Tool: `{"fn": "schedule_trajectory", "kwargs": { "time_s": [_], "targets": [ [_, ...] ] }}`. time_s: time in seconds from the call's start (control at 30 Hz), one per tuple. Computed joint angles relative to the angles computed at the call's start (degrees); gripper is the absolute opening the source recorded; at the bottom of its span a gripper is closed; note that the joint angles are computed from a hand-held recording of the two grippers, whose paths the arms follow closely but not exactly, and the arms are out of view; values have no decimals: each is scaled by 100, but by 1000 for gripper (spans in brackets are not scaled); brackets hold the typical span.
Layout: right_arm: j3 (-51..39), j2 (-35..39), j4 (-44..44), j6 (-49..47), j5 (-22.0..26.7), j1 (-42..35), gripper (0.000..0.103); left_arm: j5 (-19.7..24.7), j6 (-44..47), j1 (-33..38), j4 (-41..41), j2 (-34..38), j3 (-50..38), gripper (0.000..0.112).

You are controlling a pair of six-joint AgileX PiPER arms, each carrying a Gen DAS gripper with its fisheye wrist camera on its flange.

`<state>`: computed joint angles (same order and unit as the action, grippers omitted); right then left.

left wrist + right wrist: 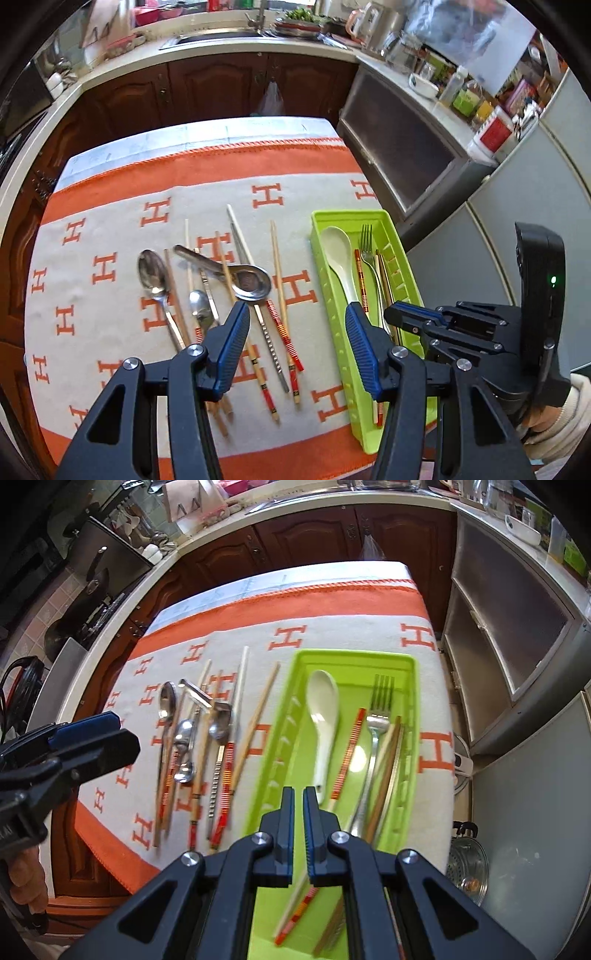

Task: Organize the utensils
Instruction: 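Move both open tools back over the utensils on the cloth, then grasp a plain wooden chopstick with the right tool while the left grasps a metal spoon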

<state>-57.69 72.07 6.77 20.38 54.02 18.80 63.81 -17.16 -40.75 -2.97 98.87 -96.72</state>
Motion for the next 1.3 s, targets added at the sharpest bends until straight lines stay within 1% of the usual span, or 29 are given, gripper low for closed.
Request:
{"fn": "schedule_trajectory", "kwargs": {
  "time_s": [0.07,0.17,0.33,0.4,0.47,0.57,0.73,0.9,1.1,1.2,1.3],
  "targets": [
    [-146,-10,-189,363,13,341,6,9,113,228,-139,-308,211,52],
    [-433,33,-532,1034,62,898,6,141,376,658,-363,-712,426,52],
    [-1029,272,-1307,2302,230,1899,6,319,861,1181,-322,-1217,680,52],
    [-1230,365,-1604,2745,293,2236,6,394,1194,1536,-544,-1386,794,52],
    [-1422,471,-1920,3243,352,2592,6,482,1533,1874,-795,-1478,855,52],
    [-1684,660,-2291,3811,472,3014,6,493,2015,2307,-1008,-1611,1008,52],
    [-2047,1025,-2833,4647,704,3601,6,548,2731,2863,-1428,-1690,1270,52],
    [-2201,1361,-2970,5121,773,3872,6,467,3266,3202,-1783,-1677,1612,52],
    [-2204,1681,-2727,5122,713,3822,6,178,3525,3336,-2149,-1339,2059,52],
    [-1966,1716,-2614,5044,442,3652,6,-61,3610,3340,-2307,-1096,2274,52],
    [-1660,1759,-2456,4908,45,3344,6,-317,3643,3295,-2370,-841,2405,52]
  ]
}}
